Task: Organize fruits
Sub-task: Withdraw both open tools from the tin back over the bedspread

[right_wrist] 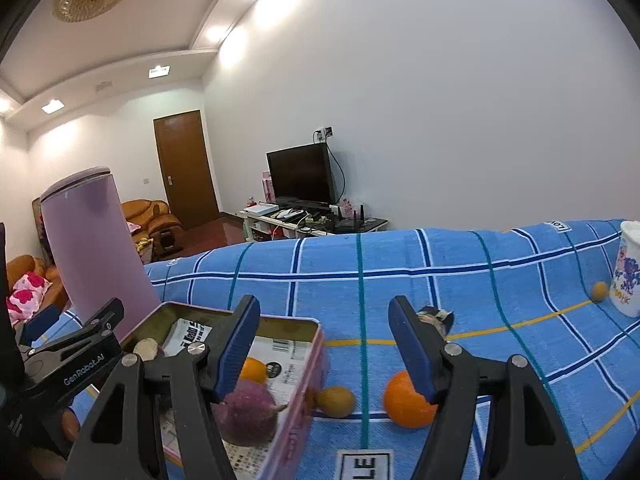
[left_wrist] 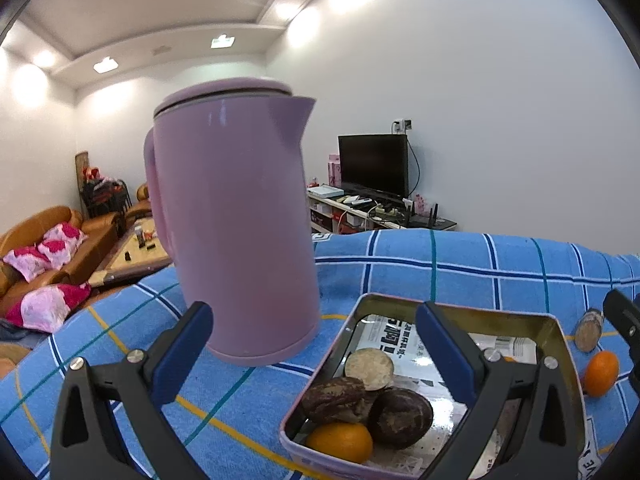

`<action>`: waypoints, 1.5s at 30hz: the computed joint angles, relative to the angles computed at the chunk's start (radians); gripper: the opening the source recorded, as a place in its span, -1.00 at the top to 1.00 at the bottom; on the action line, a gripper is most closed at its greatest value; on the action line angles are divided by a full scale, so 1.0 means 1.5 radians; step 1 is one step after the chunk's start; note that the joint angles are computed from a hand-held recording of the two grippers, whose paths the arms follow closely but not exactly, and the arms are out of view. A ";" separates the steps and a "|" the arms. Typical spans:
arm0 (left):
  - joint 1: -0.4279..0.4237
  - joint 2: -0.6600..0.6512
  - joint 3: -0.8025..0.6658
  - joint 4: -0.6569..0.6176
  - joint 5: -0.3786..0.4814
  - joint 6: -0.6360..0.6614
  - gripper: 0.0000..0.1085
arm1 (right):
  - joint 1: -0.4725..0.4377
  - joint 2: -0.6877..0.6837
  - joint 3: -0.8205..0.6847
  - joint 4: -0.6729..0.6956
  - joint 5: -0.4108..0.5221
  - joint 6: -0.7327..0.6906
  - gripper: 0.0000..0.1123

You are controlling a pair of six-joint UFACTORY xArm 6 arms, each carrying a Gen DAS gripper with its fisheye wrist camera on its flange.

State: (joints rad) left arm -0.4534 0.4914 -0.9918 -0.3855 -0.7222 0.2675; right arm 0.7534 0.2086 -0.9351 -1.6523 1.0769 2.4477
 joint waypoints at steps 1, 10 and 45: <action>-0.002 0.000 0.003 0.002 -0.008 0.002 -0.90 | 0.002 -0.002 0.002 0.003 0.002 -0.001 -0.22; -0.003 -0.009 0.023 0.013 -0.027 -0.018 -0.90 | 0.011 -0.024 0.028 0.020 0.009 -0.002 -0.22; -0.045 -0.083 0.152 0.034 -0.069 -0.066 -0.90 | 0.051 -0.232 0.259 0.122 0.055 -0.013 -0.22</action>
State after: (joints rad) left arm -0.5203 0.3667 -0.7640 -0.3345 -0.8261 0.1686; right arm 0.8301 -0.1388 -0.5468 -1.4690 1.1589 2.4281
